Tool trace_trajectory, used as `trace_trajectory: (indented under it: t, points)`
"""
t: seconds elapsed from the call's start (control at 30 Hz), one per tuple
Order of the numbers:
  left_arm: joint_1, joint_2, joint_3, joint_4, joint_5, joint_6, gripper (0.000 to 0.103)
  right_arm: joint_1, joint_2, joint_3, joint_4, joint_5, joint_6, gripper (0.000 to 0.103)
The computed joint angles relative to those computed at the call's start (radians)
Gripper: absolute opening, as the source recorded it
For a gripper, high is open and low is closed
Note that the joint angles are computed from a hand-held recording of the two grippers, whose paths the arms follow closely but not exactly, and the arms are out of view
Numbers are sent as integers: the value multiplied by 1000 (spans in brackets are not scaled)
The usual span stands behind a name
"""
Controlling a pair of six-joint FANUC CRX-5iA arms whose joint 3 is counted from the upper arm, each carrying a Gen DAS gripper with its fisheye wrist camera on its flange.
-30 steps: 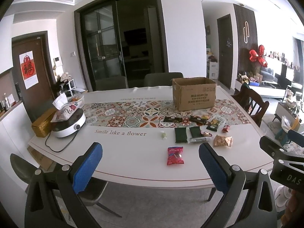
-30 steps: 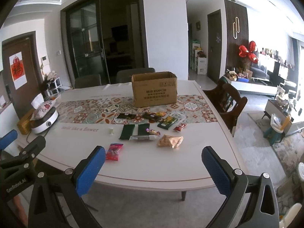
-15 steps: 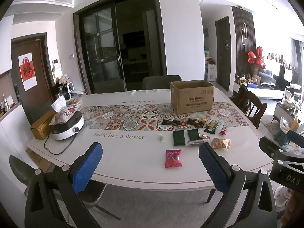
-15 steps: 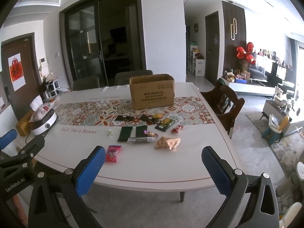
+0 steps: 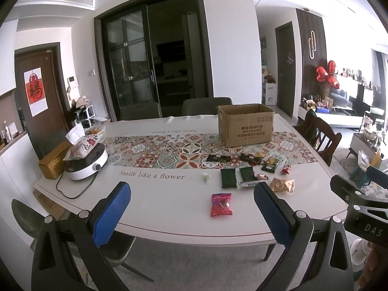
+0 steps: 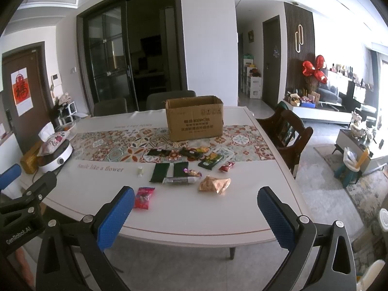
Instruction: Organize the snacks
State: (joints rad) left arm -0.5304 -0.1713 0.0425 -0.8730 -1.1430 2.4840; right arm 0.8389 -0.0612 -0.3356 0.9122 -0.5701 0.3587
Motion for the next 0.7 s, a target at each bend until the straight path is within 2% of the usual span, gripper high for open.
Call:
trace_trajectory:
  t: [0.7]
  points:
    - [12, 12, 15, 20, 4, -13, 103, -3, 6, 7, -14, 2, 15, 102]
